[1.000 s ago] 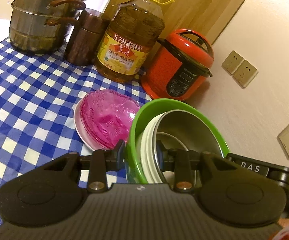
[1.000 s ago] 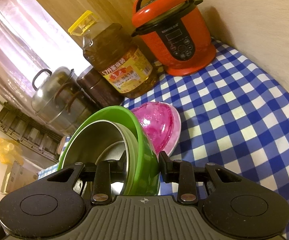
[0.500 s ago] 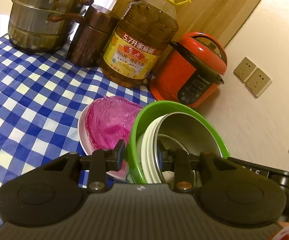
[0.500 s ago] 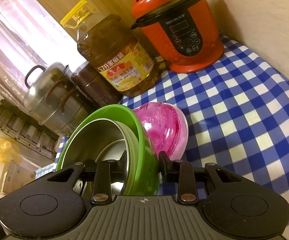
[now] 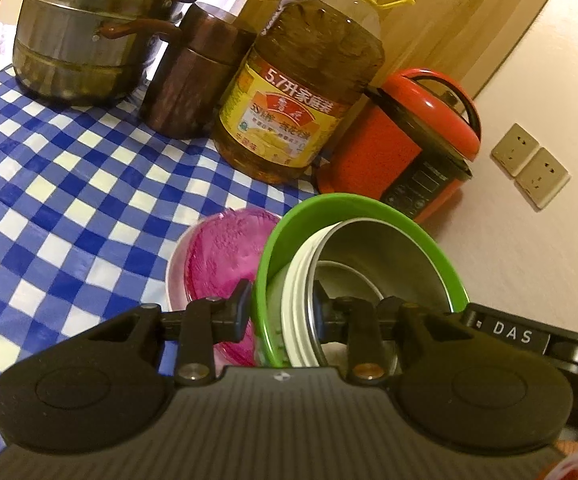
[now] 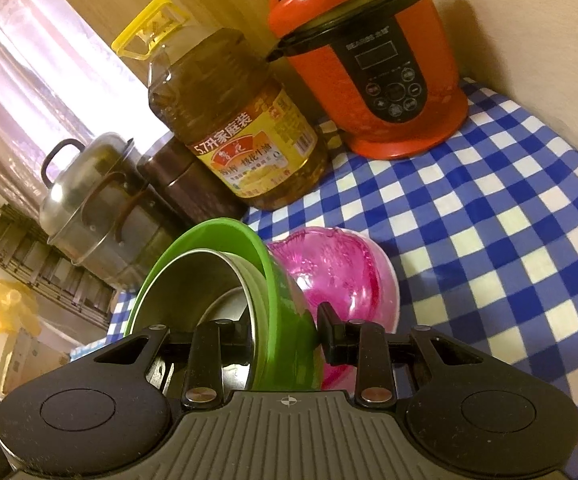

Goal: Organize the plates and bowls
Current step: 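Lower the green bowl stack onto the pink glass plates with both grippers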

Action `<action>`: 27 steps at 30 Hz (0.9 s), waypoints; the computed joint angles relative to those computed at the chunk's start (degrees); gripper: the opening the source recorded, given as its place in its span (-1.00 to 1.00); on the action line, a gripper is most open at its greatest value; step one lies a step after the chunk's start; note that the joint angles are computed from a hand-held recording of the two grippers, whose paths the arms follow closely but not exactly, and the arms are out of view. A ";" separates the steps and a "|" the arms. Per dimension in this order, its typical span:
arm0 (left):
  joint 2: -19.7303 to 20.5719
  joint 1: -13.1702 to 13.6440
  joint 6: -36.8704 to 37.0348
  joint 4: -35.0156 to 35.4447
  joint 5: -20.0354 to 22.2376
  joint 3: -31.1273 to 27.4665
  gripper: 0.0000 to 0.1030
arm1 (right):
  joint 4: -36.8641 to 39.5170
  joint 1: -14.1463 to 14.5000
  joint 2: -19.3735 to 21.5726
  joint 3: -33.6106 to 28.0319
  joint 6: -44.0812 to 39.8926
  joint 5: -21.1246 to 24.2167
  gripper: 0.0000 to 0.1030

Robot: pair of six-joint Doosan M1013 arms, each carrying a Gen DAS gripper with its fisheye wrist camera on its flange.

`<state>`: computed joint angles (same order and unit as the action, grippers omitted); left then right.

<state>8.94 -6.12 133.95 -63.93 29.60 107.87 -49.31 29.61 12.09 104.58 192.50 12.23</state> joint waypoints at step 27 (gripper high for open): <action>8.10 -0.71 -7.80 9.97 2.06 -8.45 -0.50 | 14.37 -3.46 6.56 -4.69 -11.28 -1.09 -0.43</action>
